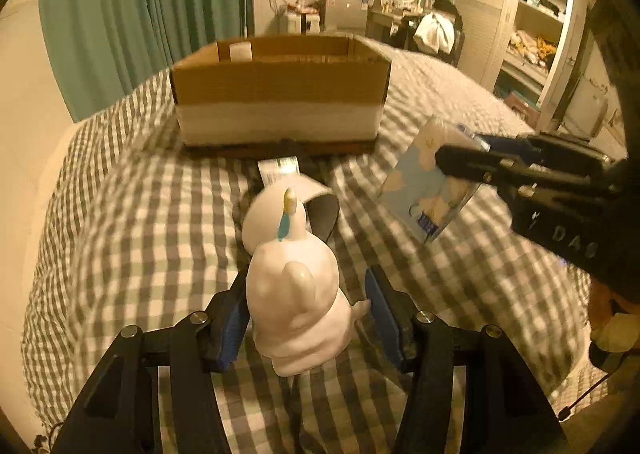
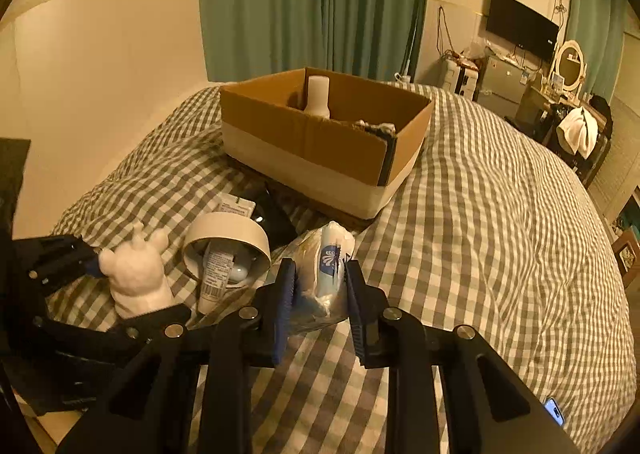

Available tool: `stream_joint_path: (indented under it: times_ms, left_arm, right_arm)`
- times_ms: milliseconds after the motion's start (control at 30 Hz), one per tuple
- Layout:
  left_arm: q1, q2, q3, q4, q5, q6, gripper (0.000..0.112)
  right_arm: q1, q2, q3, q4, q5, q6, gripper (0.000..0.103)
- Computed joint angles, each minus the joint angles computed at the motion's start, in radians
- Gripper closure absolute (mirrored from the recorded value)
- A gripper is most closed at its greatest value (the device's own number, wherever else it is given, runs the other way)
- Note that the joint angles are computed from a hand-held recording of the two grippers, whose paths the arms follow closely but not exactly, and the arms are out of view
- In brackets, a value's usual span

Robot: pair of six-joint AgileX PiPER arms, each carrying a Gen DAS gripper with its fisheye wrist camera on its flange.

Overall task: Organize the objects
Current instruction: 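Grasp the white figurine with the left gripper while the right carries tissues into the box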

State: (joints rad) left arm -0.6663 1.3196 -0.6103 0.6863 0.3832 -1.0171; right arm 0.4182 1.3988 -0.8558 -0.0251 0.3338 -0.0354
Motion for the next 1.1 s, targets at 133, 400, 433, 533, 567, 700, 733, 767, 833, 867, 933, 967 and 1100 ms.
stream_joint_path:
  times_ms: [133,400,433,533,567,700,733,767,833,867,933,967,1100]
  left_arm:
    - [-0.003,-0.082,0.000,0.001,0.024,0.013,0.055]
    - [0.138,-0.109,-0.163,-0.320,0.059,0.431,0.055]
    - [0.169,-0.095,-0.200,-0.396,0.057,0.519,0.055]
    - [0.229,-0.069,-0.301,-0.487,0.071,0.648,0.055]
    - [0.237,-0.054,-0.338,-0.479,0.076,0.654,0.055]
    - [0.271,0.049,-0.501,-0.456,0.093,0.695,0.055]
    - [0.282,0.074,-0.532,-0.468,0.090,0.720,0.055]
    - [0.291,0.108,-0.577,-0.475,0.091,0.741,0.055]
    - [0.313,0.167,-0.652,-0.519,0.086,0.801,0.055]
    - [0.325,0.199,-0.693,-0.550,0.087,0.838,0.055]
    - [0.348,0.265,-0.769,-0.595,0.087,0.897,0.055]
    - [0.361,0.303,-0.809,-0.613,0.085,0.918,0.055]
    - [0.411,0.475,-0.976,-0.680,0.095,0.965,0.055]
  right_arm:
    - [0.022,-0.043,0.001,-0.068,0.016,0.064,0.079]
    - [0.065,-0.036,-0.110,-0.206,0.072,0.133,0.079]
    - [0.062,-0.031,-0.125,-0.198,0.070,0.116,0.079]
    - [0.056,-0.006,-0.195,-0.212,0.064,0.094,0.079]
    - [0.050,0.006,-0.222,-0.199,0.062,0.072,0.079]
    - [0.004,0.086,-0.370,-0.065,0.066,-0.088,0.079]
    - [-0.004,0.106,-0.406,-0.055,0.070,-0.103,0.079]
    - [-0.015,0.136,-0.457,-0.039,0.079,-0.124,0.079]
    - [-0.036,0.192,-0.547,-0.010,0.094,-0.149,0.079]
    - [-0.047,0.223,-0.595,-0.002,0.107,-0.154,0.079]
    - [-0.068,0.291,-0.688,0.010,0.124,-0.150,0.079]
    - [-0.078,0.322,-0.725,0.014,0.130,-0.146,0.079]
    - [-0.126,0.459,-0.863,0.082,0.166,-0.139,0.079]
